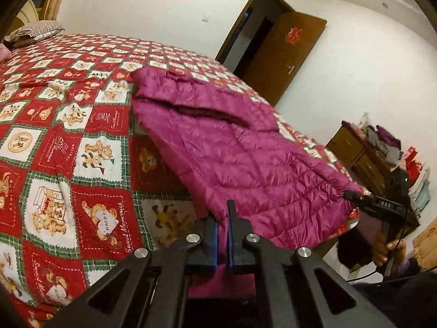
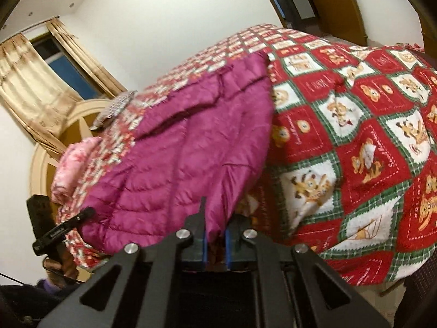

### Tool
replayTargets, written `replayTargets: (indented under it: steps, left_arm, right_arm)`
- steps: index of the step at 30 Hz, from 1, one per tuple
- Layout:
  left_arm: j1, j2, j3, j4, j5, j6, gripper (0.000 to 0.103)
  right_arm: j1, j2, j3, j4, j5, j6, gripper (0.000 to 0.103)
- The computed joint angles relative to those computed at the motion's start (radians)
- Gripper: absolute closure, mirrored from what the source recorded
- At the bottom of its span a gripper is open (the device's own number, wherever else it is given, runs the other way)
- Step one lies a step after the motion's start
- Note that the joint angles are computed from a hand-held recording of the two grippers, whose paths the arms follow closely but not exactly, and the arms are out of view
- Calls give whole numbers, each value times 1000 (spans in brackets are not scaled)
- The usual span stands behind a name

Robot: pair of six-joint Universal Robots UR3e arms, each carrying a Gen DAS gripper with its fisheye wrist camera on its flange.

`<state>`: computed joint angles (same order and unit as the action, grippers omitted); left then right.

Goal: Fold large clothes

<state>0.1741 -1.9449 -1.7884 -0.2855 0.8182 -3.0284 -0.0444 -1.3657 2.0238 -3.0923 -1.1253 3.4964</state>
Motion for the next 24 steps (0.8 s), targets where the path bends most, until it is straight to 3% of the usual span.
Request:
replayTargets:
  steps: [5,15,24]
  left_arm:
    - [62,56,-66,10,-111,3,99]
    - [137,145,-132,-19,-195,25,99]
    - [105,198,-96,-27,-125,30,99]
  right_arm:
    - [-57,-52,74,-93,102,46,92]
    - [-127,-193,192,-90,150,64,92]
    - [-135,-251,161,-57,141,54,92]
